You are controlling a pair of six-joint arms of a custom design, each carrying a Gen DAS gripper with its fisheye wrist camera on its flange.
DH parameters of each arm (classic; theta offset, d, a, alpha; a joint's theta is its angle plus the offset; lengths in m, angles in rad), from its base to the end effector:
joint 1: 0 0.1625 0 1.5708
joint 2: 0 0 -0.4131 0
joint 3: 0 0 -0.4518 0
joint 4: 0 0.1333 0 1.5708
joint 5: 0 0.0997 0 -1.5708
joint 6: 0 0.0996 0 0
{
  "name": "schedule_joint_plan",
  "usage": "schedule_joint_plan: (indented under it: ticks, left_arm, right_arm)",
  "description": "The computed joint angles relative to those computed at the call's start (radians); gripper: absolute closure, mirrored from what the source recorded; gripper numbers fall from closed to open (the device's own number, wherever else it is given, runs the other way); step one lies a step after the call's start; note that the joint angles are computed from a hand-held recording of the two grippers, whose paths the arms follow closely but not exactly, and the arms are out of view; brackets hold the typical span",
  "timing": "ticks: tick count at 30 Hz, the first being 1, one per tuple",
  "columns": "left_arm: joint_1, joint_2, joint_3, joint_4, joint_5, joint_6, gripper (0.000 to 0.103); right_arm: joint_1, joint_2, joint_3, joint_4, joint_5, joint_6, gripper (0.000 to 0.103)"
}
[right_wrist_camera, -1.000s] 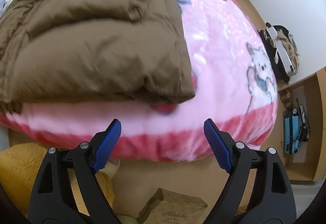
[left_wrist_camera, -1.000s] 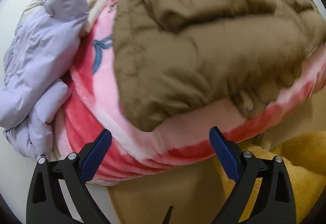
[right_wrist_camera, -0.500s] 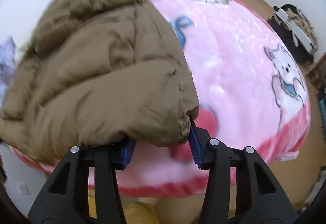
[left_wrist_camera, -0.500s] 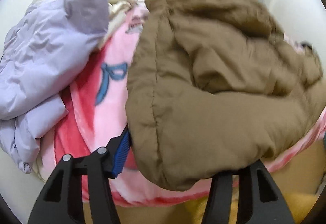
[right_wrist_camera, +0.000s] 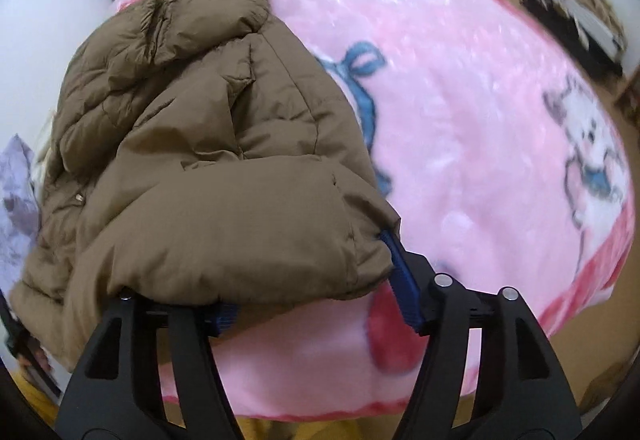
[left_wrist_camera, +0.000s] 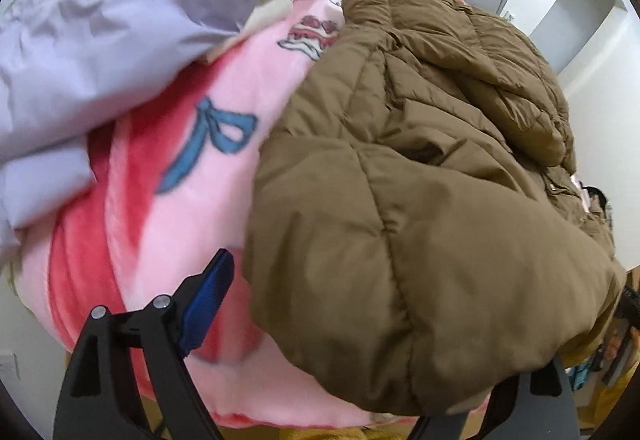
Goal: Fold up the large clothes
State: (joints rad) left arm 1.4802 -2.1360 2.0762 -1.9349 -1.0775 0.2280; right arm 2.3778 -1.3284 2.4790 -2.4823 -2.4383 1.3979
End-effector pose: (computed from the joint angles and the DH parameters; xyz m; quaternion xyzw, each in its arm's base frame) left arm 0.1475 -0.3716 0.4994 0.0997 0.9442 -0.1871 0.2521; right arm 0.3033 -0.2111 0.0648 -0.2144 -0.8765 0.3235 0.2849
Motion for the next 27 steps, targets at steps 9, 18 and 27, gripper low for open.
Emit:
schedule_joint_plan:
  ticks: [9,18,27]
  left_arm:
    - [-0.149,-0.101,0.028,0.141,0.148,-0.168,0.089]
    - [-0.088,-0.118,-0.042,0.42,0.193,-0.352,0.089]
    - [-0.219,-0.072,-0.109,0.375,0.241,-0.419,0.089]
  right_arm:
    - [0.09,-0.06,-0.015,0.011,0.046,-0.029,0.093]
    - [0.114,-0.184,0.012,0.265,0.186,0.158,0.094]
    - [0.146,-0.132,-0.201,0.457,0.03,0.038,0.094]
